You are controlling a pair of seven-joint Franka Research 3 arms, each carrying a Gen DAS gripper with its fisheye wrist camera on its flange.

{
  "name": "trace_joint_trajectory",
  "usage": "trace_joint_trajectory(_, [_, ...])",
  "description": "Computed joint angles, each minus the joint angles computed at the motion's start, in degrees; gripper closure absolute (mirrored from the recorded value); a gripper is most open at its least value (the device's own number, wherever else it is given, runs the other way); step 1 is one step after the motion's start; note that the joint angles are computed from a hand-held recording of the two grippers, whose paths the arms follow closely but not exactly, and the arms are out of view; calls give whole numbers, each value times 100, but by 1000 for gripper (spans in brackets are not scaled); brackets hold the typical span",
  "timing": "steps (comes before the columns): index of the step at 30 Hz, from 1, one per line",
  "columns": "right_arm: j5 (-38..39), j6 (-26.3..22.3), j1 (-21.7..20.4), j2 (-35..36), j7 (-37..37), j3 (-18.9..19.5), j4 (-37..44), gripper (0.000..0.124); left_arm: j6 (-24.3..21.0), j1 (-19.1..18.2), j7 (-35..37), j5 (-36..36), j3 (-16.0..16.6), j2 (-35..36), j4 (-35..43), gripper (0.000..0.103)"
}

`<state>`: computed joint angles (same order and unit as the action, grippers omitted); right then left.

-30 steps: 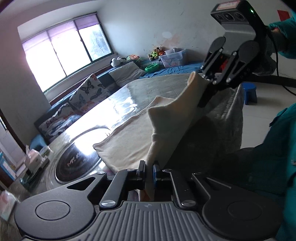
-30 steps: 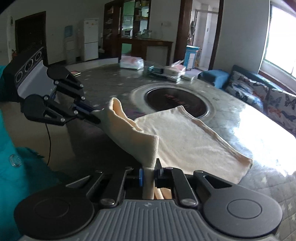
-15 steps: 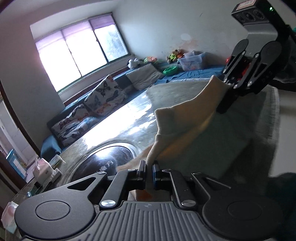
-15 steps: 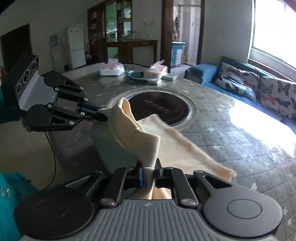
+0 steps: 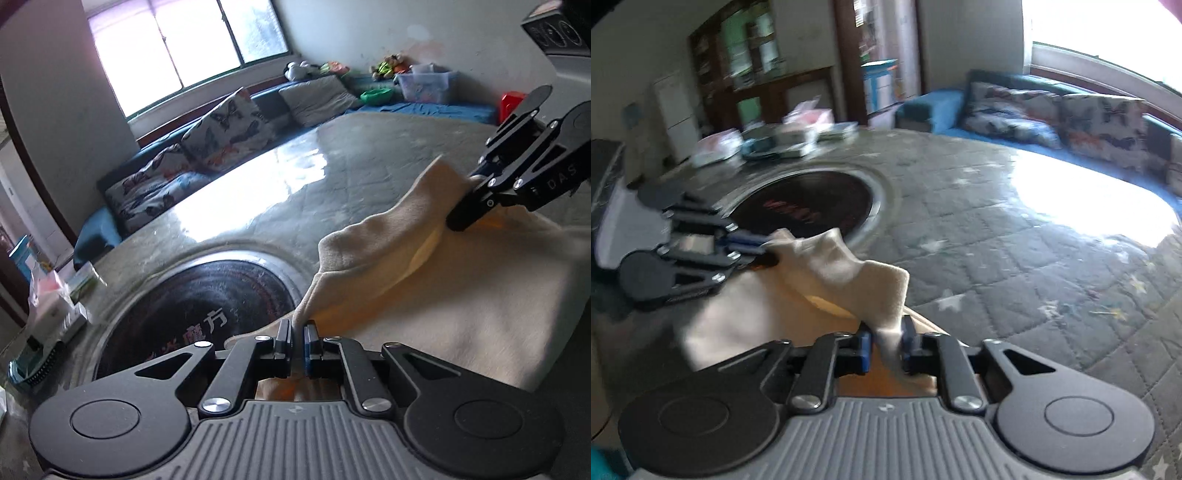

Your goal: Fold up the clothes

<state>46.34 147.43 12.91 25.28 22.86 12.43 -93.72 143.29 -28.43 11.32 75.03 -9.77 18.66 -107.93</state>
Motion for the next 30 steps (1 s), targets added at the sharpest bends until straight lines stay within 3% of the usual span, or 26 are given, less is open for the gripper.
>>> trace_joint_trajectory(6, [466, 801, -34, 90, 199, 120, -101, 99, -111, -24, -104, -82, 11, 28, 89, 94])
trace_joint_trajectory(9, [807, 1189, -118, -64, -57, 295, -276, 99, -118, 3, -117, -183, 14, 9, 113, 91])
trace_joint_trajectory(15, [640, 699, 31, -179, -193, 231, -320, 100, -173, -1, -441, -143, -1, -141, 109, 87])
trace_joint_trajectory(21, [-200, 901, 528, 211, 858, -64, -2, 102, 357, 102, -581, -228, -63, -103, 262, 87])
trace_joint_trajectory(25, [-439, 1120, 452, 314, 927, 113, 25, 102, 698, 77, -386, -453, -23, 178, 565, 87])
trace_joint_trajectory(30, [-87, 1248, 128, 28, 555, 385, -294, 102, 914, -19, -84, -844, 132, 557, 940, 87])
